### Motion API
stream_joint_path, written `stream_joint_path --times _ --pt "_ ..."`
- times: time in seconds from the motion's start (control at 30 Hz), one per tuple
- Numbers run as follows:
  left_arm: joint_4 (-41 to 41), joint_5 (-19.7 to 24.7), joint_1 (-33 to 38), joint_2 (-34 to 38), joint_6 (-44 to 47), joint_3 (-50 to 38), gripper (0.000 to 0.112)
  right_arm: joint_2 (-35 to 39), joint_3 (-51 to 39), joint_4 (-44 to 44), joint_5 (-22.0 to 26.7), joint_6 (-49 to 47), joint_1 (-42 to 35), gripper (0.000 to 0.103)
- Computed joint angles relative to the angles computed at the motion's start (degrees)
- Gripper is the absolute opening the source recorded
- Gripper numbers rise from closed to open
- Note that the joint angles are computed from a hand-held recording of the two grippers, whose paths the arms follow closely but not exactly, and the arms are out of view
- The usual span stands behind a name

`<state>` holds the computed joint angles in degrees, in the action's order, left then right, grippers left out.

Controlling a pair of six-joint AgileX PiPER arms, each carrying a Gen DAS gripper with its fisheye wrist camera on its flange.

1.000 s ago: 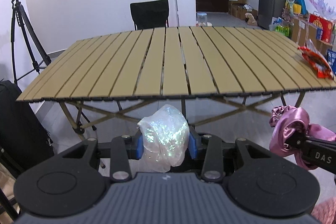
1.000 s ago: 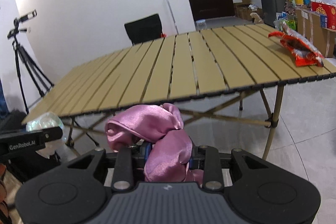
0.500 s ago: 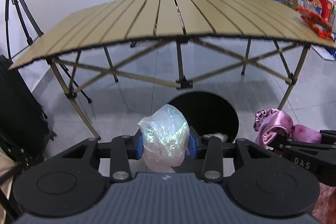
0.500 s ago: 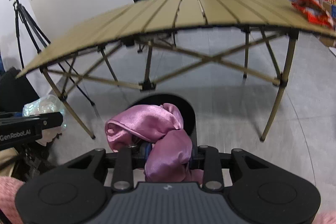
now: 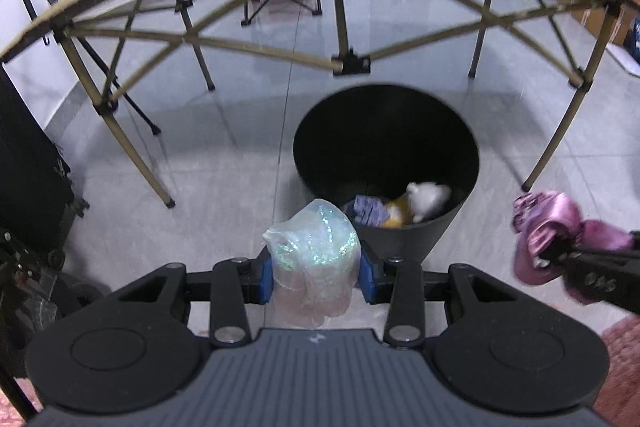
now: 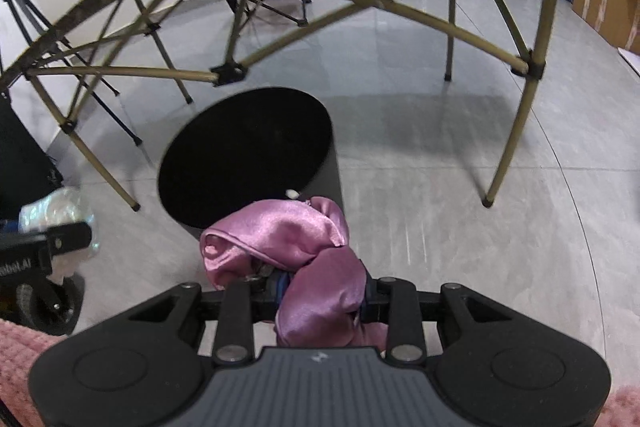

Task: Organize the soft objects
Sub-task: 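Carry the plastic bag and pink bow with both grippers to the black bin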

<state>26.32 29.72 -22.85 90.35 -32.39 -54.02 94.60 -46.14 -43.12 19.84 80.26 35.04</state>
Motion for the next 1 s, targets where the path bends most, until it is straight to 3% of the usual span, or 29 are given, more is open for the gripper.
stream_joint_path --times 0.4,1.0 --pt "-5.98 1.41 2.88 5.90 4.49 -5.87 0.040 2.11 2.01 -7.54 -1.74 6.29 -4.41 0.030" --pt "-4.30 6.14 -0.19 13.78 1.07 -19.01 0.040 0.09 4.00 -19.05 -0.31 17.27 -7.78 0.030"
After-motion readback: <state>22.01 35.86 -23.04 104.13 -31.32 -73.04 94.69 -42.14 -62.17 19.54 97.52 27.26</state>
